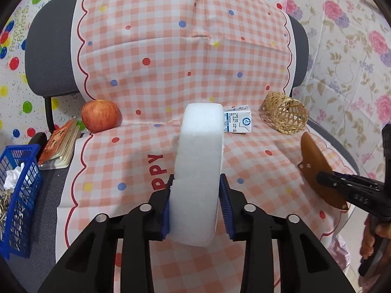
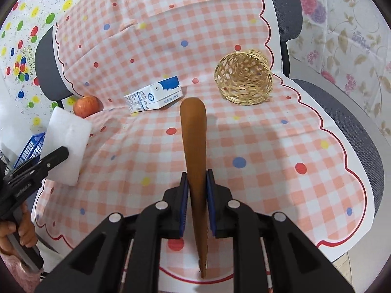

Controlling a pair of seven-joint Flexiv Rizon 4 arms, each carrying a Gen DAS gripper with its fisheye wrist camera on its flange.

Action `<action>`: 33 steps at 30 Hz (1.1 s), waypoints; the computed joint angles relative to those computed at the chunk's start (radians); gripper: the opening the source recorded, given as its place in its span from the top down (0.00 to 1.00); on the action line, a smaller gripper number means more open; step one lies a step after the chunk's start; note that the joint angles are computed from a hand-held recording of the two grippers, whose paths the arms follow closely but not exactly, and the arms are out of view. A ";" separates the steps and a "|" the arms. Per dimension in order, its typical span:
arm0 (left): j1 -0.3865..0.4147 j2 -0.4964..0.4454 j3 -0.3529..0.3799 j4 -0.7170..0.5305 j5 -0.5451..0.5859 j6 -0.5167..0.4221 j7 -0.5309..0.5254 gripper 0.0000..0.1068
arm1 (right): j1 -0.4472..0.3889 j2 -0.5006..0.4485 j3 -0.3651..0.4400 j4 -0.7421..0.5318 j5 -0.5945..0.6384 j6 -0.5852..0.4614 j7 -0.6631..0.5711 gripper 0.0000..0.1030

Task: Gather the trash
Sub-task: 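Carry the foam block and spatula to the trash bag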

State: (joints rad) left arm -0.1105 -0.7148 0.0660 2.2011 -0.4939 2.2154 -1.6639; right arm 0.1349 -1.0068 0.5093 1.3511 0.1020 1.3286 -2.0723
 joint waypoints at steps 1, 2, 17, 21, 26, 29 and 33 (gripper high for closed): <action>0.036 0.012 -0.029 0.016 0.044 0.018 -0.035 0.72 | 0.000 -0.003 0.001 -0.001 0.002 0.009 -0.002 0.86; 0.046 0.018 -0.037 0.024 0.062 0.029 -0.052 0.72 | -0.001 -0.006 0.005 0.002 0.005 0.026 -0.006 0.87; -0.084 0.031 -0.058 0.001 0.061 0.068 0.002 0.72 | -0.223 0.049 0.246 0.148 0.073 0.115 -0.135 0.88; -0.109 0.011 -0.071 -0.017 0.061 0.076 0.003 0.72 | -0.267 0.068 0.264 0.215 0.076 0.168 -0.144 0.88; -0.107 -0.029 -0.108 -0.052 0.122 0.079 -0.010 0.72 | -0.313 0.093 0.256 0.303 0.039 0.236 -0.114 0.88; -0.141 -0.049 -0.106 -0.086 0.119 0.047 0.019 0.72 | -0.339 0.110 0.239 0.356 0.017 0.273 -0.087 0.88; -0.198 -0.068 -0.092 -0.137 0.089 -0.008 0.074 0.71 | -0.367 0.134 0.202 0.414 -0.003 0.316 -0.033 0.87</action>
State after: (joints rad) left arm -0.3088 -0.7831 -0.0258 2.0640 -0.4047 2.2078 -1.5896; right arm -0.2323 -0.8731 0.7111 1.7651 0.0986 1.6450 -2.1058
